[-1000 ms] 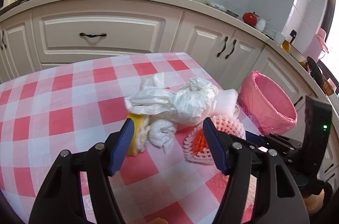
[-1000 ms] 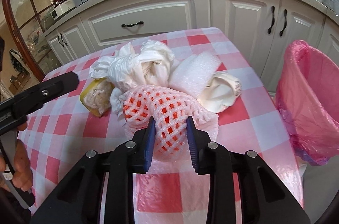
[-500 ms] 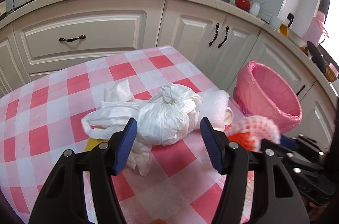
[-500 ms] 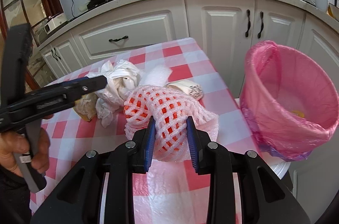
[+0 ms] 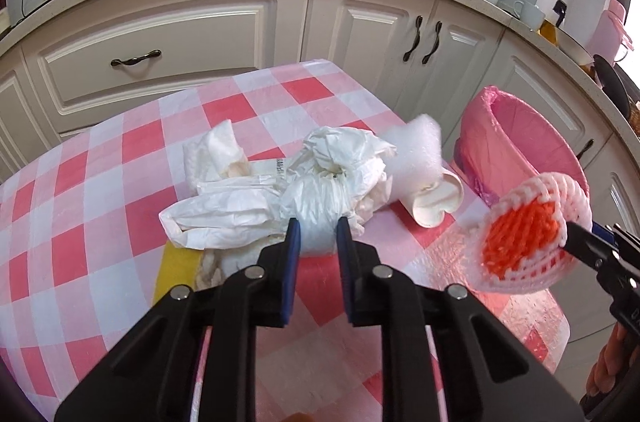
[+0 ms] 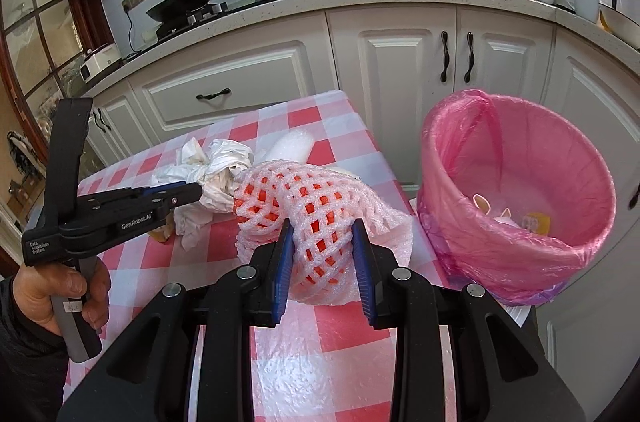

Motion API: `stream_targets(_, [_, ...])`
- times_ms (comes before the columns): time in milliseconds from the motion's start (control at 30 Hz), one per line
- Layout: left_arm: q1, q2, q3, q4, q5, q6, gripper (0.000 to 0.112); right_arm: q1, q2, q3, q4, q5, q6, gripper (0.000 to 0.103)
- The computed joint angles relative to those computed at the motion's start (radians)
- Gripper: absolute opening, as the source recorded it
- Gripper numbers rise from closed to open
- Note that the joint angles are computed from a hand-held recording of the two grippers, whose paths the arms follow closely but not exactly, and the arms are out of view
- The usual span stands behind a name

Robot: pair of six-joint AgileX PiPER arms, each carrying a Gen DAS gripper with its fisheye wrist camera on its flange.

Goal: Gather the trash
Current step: 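Grasp the white plastic bag with the left gripper while the right holds the fruit net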

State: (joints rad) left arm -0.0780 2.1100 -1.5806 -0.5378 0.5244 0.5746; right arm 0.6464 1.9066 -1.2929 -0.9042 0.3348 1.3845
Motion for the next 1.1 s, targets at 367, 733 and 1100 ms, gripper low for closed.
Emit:
stream_targets(367, [0.016,-0.116,0.16,-0.099,-0.039,0.1,0.0,-0.004,-0.065,0.066,-0.103,-0.01,0.105,0.029])
stream_targets(733, [0.024,-0.188,0.257,-0.156,-0.031,0.16,0.003,-0.018,-0.113,0.103,-0.152,-0.011,0.145,0.029])
stream_targets(1100, [-0.014,-0.158,0.238,0.016,-0.068,0.02,0.054,-0.031,-0.123,0.112,-0.162,-0.013,0.154,0.029])
